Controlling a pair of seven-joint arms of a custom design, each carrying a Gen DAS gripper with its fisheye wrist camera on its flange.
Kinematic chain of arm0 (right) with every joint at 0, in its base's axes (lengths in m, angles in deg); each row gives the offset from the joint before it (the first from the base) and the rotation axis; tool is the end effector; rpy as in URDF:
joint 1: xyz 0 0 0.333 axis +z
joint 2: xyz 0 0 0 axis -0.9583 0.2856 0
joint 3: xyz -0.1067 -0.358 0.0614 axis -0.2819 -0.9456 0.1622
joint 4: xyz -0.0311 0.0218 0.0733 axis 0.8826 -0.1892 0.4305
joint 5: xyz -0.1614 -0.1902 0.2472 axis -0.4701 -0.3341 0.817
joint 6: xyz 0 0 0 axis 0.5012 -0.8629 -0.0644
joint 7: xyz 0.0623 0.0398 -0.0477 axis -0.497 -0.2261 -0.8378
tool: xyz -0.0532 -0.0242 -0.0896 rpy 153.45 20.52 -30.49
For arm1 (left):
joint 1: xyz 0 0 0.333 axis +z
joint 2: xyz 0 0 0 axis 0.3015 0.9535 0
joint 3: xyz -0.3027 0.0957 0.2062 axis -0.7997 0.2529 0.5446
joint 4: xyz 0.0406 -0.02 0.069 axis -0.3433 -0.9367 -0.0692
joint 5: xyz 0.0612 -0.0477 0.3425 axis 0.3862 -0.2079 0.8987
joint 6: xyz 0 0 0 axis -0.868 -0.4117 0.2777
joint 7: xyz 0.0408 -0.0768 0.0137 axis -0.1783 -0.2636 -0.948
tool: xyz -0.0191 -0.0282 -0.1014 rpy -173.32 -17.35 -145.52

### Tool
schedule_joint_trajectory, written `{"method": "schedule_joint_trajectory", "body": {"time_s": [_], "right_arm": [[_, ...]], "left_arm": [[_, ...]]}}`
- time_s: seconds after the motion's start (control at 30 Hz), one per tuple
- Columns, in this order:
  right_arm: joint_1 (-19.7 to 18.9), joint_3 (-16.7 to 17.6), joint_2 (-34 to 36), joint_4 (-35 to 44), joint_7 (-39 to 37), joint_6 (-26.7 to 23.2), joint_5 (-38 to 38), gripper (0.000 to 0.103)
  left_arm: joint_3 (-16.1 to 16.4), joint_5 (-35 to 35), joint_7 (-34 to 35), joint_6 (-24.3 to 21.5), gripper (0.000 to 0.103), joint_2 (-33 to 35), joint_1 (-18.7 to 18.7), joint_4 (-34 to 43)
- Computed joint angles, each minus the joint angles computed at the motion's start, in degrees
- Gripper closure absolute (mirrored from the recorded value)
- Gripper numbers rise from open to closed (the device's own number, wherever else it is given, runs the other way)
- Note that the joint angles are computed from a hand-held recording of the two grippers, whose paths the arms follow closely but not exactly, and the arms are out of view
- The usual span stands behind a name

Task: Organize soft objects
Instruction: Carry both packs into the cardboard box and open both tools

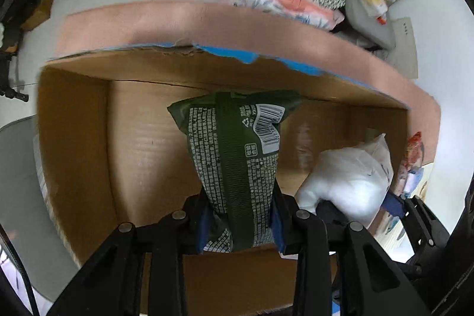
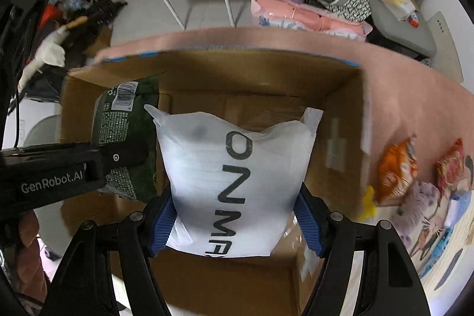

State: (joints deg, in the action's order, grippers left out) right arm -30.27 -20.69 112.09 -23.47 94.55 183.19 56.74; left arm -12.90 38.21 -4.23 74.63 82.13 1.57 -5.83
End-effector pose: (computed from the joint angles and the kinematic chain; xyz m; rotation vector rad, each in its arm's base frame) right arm 0.4863 0.5247 0.4814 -1.8615 2.4148 0.1466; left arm 0.5528 -0.3414 0.4740 1.6882 -2.2502 -0.0249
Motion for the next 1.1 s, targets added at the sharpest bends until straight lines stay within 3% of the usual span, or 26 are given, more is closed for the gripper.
{"method": "schedule_joint_trajectory", "body": {"time_s": [0.3, 0.4, 0.47, 0.57, 0.73, 1.1], "right_arm": [[-0.5, -0.6, 6.7, 5.7, -2.9, -3.6, 0.8, 0.024], [-0.9, -0.5, 6.7, 5.7, -2.7, -3.7, 2.3, 0.018], [-0.5, -1.0, 6.3, 6.1, -2.6, -4.3, 1.5, 0.008], [0.0, -1.3, 5.4, 6.1, -2.1, -5.0, 0.6, 0.0], [1.7, -1.4, 3.1, 6.0, 0.3, -7.0, -1.3, 0.0], [5.6, 0.2, -6.8, -3.5, 10.8, -3.9, -6.6, 0.0]], "left_arm": [[0.0, -0.3, -0.3, 0.3, 0.068, 3.2, 0.0, 0.8], [0.1, 0.5, 0.0, 0.4, 0.049, 2.3, 0.1, 0.6], [0.3, 2.8, 0.9, 0.9, 0.012, 1.3, -0.4, 0.5], [0.5, 4.9, 2.2, 1.8, 0.004, -1.6, -0.5, -1.2], [1.1, 7.2, 1.7, 5.5, 0.001, -7.7, -0.8, -6.8], [1.2, 7.9, -1.4, 13.9, 0.001, -18.4, -1.8, -18.0]]}}
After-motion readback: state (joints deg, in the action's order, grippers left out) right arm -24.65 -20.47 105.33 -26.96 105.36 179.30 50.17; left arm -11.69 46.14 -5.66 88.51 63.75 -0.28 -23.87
